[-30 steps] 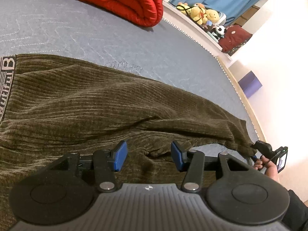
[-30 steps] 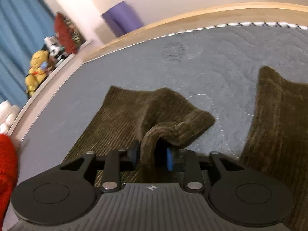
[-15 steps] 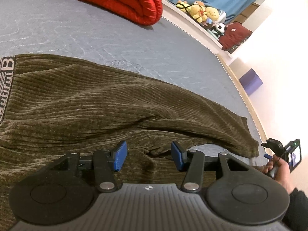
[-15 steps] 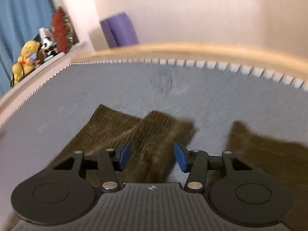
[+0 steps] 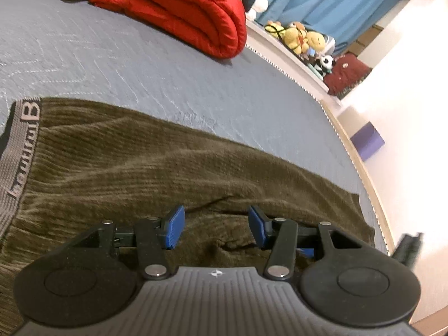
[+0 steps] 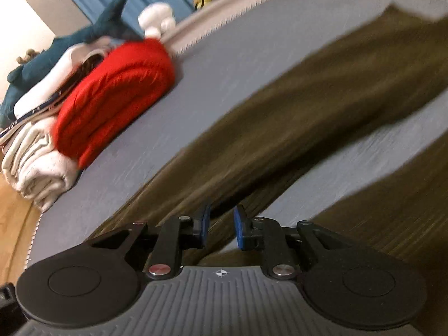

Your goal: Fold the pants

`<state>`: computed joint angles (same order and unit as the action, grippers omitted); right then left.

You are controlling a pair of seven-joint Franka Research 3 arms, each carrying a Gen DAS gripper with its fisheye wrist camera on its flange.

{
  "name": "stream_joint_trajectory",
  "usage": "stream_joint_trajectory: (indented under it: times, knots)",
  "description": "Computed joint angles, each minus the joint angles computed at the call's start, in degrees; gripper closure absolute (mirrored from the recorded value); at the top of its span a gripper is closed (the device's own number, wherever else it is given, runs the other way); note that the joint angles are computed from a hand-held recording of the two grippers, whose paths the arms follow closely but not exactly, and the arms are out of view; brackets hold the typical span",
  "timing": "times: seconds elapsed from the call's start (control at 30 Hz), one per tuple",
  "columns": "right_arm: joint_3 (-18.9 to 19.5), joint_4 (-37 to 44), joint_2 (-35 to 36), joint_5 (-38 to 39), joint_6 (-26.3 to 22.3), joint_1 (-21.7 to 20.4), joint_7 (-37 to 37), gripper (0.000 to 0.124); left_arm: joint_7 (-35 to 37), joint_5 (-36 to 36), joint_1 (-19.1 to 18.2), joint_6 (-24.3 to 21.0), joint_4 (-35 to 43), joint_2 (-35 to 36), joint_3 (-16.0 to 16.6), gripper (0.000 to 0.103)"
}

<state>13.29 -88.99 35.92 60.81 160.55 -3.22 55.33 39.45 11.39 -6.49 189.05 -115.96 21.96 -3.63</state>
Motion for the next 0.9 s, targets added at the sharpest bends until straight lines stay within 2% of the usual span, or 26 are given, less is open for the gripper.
stream_joint_trajectory:
  times: [0.03, 0.07, 0.13, 0.17, 0.2, 0.23, 0.3, 0.37, 0.4, 0.43, 0.47, 0.5, 0.57, 0.6, 0.63, 0.67, 0.7, 0.73, 0.77, 0.8, 0.83, 0.87, 0.9]
  knots:
    - [-2.54, 0.29, 0.44, -3.48, -0.09, 2.64, 5.41, 0.085, -0.11, -0.05, 0.29, 0.23, -0.27, -0.25, -0.06, 0.048]
    - [-4.62, 0.3, 0.94, -5.92, 1.8, 4.96, 10.69, 0.081, -0.32, -0.22, 0.41, 0.38, -0.55, -0.56, 0.03, 0.048]
    - [-4.47, 0.87, 2.14, -7.05, 3.73, 5.32, 15.65, 0.08, -0.94, -0.65, 1.16, 1.32, -1.4, -1.26, -0.25, 0.048]
    - [-3.61, 0.89, 2.56, -6.99, 6.07, 5.21, 16.33, 0.082, -1.19, -0.84, 1.53, 2.08, -1.86, -1.63, -0.3, 0.048]
    - [-4.11, -0.03, 2.15, -8.31, 7.76, 6.1, 18.4, 0.1, -1.32, -1.17, 1.15, 2.72, -2.36, -2.08, 0.34, 0.048]
    - [-5.04, -0.73, 1.78, -9.64, 8.05, 7.06, 21.86, 0.112, -1.33, -1.8, 0.1, 3.35, -2.9, -2.59, 1.68, 0.048]
    - [-6.51, -5.72, -1.15, -10.8, 13.51, 10.01, 27.92, 0.116, -1.07, -3.38, -2.02, 3.97, -3.83, -3.55, 4.09, 0.048]
    - [-4.67, -12.4, -5.13, -8.41, 22.61, 11.24, 27.26, 0.117, -0.7, -4.67, -2.83, 4.33, -4.65, -4.32, 5.19, 0.048]
    - [-5.3, -15.14, -6.58, -10.12, 25.85, 12.85, 29.43, 0.117, -0.17, -5.7, -4.22, 4.12, -4.91, -4.62, 6.66, 0.048]
    - [-7.93, -16.92, -7.34, -11.11, 27.61, 15.86, 31.57, 0.117, 0.53, -7.05, -6.35, 3.63, -5.08, -4.88, 8.86, 0.048]
    - [-8.75, -17.52, -7.46, -10.97, 27.67, 16.87, 31.69, 0.117, 1.03, -8.13, -7.99, 3.23, -5.17, -5.01, 10.52, 0.048]
    - [-8.2, -18.4, -7.47, -12.97, 27.67, 16.3, 33.61, 0.117, 1.35, -8.82, -8.82, 2.74, -5.28, -5.15, 11.41, 0.048]
    - [-3.28, -19.16, -7.82, -13.18, 28.43, 11.39, 32.24, 0.117, 1.92, -9.68, -11.38, 0.92, -5.26, -5.3, 14.18, 0.048]
    - [-2.91, -20.03, -8.51, -14.61, 28.88, 10.68, 32.37, 0.116, 1.96, -9.59, -13.52, -0.63, -5.07, -5.23, 16.56, 0.048]
    - [-4.55, -20.5, -9.13, -15.92, 27.73, 11.58, 32.54, 0.11, 1.29, -8.53, -15.16, -3.17, -4.59, -5.15, 18.57, 0.048]
    - [-5.88, -20.46, -9.76, -19.0, 23.38, 11.78, 34.34, 0.106, 0.01, -7.09, -14.79, -6.25, -4.05, -4.96, 18.57, 0.048]
    - [-5.33, -20.21, -10.62, -18.91, 17.74, 9.97, 33.47, 0.105, 2.08, -9.68, -12.96, -9.89, -3.21, -4.59, 16.57, 0.048]
    - [-2.78, -20.69, -11.77, -14.8, 15.28, 6.9, 29.8, 0.106, 2.01, -9.81, -9.13, -14.88, -2.06, -4.28, 12.91, 0.052]
    - [0.18, -21.59, -13.09, -14.71, 13.87, 3.25, 28.82, 0.105, 3.23, -12.6, -5.32, -18.64, -1.49, -3.78, 9.26, 0.069]
    - [2.12, -22.24, -14.26, -12.34, 13.02, 0.98, 25.03, 0.103, 4.51, -16.29, -1.51, -19.21, -2.04, -3.83, 5.61, 0.075]
    - [4.98, -23.02, -15.72, -7.94, 12.34, -2.2, 18.55, 0.102, 5.45, -19.22, 1.84, -17.27, -3.54, -4.4, 2.5, 0.078]
    - [7.49, -24.17, -17.57, -3.29, 11.27, -5.16, 11.63, 0.102, 6.2, -20.32, 4.04, -16.72, -4.3, -5.0, 0.55, 0.078]
    - [8.32, -24.54, -18.81, -0.78, 9.59, -6.56, 6.83, 0.102, 5.58, -19.81, 4.35, -16.16, -5.21, -5.82, 0.6, 0.078]
